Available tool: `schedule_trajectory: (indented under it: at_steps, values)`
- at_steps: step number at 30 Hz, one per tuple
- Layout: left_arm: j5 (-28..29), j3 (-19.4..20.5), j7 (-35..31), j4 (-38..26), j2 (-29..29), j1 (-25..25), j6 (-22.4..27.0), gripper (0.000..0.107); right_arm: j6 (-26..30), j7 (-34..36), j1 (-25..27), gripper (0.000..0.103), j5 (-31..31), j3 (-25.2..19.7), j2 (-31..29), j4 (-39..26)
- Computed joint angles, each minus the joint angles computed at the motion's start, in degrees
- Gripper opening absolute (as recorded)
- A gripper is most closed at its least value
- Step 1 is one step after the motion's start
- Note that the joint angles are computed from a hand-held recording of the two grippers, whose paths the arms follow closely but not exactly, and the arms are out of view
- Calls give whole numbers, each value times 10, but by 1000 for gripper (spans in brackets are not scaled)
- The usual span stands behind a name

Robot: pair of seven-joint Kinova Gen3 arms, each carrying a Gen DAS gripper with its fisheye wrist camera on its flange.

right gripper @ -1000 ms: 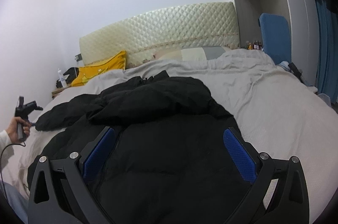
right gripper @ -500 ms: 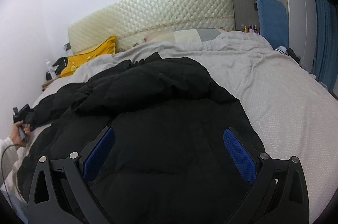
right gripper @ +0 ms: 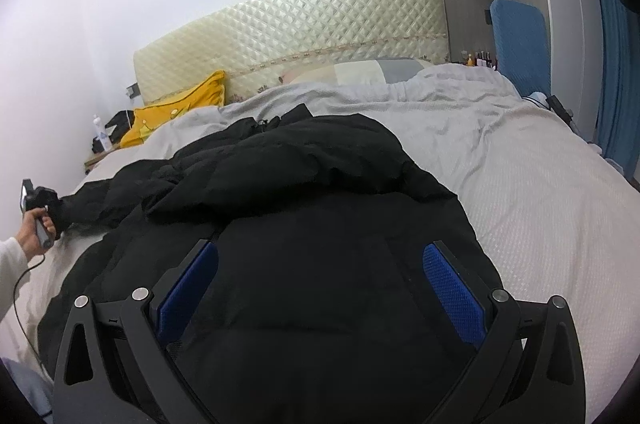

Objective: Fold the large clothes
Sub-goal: 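Lift the held sleeve and fold it across the jacket body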

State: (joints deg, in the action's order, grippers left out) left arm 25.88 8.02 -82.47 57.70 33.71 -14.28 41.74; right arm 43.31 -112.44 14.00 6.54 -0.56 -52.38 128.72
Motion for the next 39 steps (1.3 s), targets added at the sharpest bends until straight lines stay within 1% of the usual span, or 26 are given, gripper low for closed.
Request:
schedule_trajectory:
  at_steps: [2,5,12,17,21,23,26,29,32,34,35,37,39]
  values:
    - [-21,-13,12,-2,-24,17,2,8,3,3,-1,103,1,3,-7,-4]
    - [-44,-20,18,-13,-50,36,10,7,9,10,-7,103,1,12,-15,-10]
    - [-123,-37,44,-92,-89,117,62,7,26,30,-14,103,4,31,-42,-26]
    - [-189,-43,61,-151,-106,194,97,7,33,49,-21,103,8,49,-58,-39]
    - [-238,-44,76,-218,-98,263,139,7,40,61,-26,103,8,64,-71,-45]
    - [-268,-48,80,-258,-87,308,161,7,44,69,-29,103,9,71,-78,-49]
    - [-303,-52,83,-286,-81,370,173,8,47,80,-32,103,11,80,-86,-53]
    - [-336,-60,88,-343,-57,436,207,8,44,92,-33,103,17,86,-90,-55]
    - [-355,-69,90,-396,-28,491,236,8,46,103,-37,103,19,94,-94,-58]
    - [-362,-75,91,-438,-2,523,259,8,48,107,-39,103,16,101,-97,-59]
    - [-362,-79,92,-447,6,535,264,9,48,109,-39,103,16,104,-99,-59]
    - [-369,-87,89,-485,34,568,285,9,49,112,-40,103,14,110,-101,-60]
    - [-372,-98,89,-493,47,599,290,9,49,114,-42,103,12,117,-103,-61]
